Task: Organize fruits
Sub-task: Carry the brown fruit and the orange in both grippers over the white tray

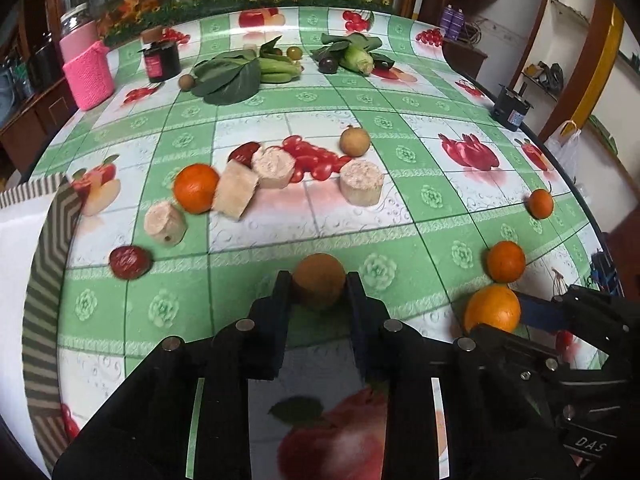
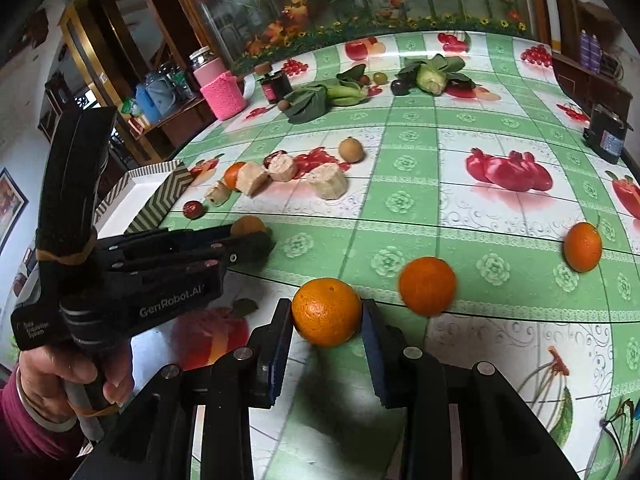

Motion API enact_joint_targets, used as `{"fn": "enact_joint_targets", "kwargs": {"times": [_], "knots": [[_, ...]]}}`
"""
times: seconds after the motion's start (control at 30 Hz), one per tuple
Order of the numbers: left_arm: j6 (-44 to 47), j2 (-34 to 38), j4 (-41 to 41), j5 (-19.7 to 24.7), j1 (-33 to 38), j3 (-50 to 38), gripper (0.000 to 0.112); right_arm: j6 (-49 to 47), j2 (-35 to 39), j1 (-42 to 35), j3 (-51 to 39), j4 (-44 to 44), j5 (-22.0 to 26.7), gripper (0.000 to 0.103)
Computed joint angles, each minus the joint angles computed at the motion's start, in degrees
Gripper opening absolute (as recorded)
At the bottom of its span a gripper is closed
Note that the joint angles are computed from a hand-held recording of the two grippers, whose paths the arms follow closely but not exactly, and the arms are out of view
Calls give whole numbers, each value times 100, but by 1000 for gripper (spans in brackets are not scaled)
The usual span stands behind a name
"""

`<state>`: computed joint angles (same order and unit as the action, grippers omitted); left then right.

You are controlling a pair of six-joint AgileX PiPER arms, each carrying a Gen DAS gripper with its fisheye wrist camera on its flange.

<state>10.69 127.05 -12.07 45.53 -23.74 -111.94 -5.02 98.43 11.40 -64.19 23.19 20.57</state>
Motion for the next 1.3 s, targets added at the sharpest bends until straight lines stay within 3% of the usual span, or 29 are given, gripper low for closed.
{"fn": "enact_joint_targets", "kwargs": {"times": [0.47,0.77,1.03,1.3], "knots": [[544,-1572,-415,-797,675,2068,25,940,263,829,-726,-719,46,34],[748,-2206,-296,-1046,1497,2637,25,1346,876,1551,-1887,-1231,425,34],[1051,-2176,-303,-879,2317,2408,26,1438,1717,1949,-3423,-1515,1078,33],[1151,-1644,-497,-261,2985,1526,26,1201,2930,2149,-5615,-1348,2132,33]]}}
